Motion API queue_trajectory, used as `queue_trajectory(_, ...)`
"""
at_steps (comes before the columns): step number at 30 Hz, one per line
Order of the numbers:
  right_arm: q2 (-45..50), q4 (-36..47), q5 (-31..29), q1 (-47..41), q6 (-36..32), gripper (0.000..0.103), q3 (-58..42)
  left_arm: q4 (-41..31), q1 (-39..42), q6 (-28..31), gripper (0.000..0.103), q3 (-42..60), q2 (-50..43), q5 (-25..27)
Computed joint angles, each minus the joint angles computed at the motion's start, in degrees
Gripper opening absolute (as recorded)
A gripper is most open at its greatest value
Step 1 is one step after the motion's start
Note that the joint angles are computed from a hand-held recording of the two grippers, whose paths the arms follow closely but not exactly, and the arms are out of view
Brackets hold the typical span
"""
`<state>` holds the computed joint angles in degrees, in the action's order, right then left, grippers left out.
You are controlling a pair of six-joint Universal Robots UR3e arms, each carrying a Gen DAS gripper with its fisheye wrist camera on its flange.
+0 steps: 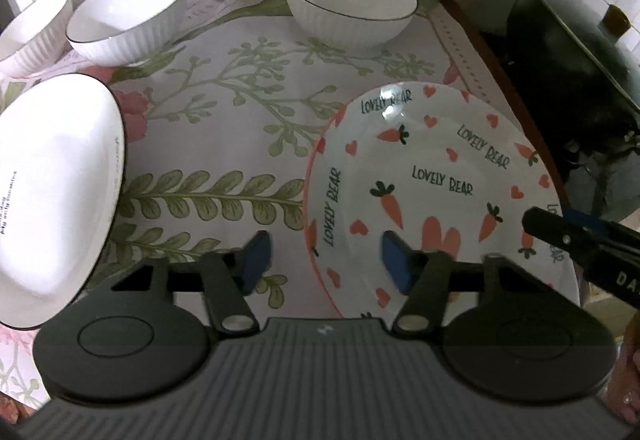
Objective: Organize plates and bowls
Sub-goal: 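Move both grippers to the pink bunny plate and grasp its rim, then lift the bunny plate and carry it over the white plate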
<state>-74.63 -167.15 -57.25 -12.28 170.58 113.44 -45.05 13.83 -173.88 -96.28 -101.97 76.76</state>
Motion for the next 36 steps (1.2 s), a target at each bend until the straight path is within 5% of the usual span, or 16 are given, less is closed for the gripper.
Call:
queue_trajectory(3, 0.65, -1.06, 1.03, -0.76, -0.90, 0.041, 0.57, -1.74, 1.03, 1.05, 0.029, -0.02, 0.21, -2.89)
queue_trajectory(8, 1.82, 2.35, 2.33, -1.54, -1.25, 0.024, -0.33, -0.27, 2.28, -1.57, 0.025, -1.76, 0.91, -4.56)
queue_trajectory(13, 1.94, 7.01, 2.06, -1.05, 4.31, 0.029, -2.77, -1.34, 1.89, -3.87, 0.024, -0.56, 0.42, -4.09)
queue_trajectory(25, -0.37, 34.97, 2.10, -0.46, -4.09, 0.022, -15.28, -8.46, 2.27, -2.42, 0.025, 4.36, 0.86, -1.27)
queue_trajectory(36, -2.39, 41.50, 2.29, 1.33, -5.65, 0.022, -19.26, -10.32, 6.40, 2.90, 0.025, -0.93, 9.64, -3.00)
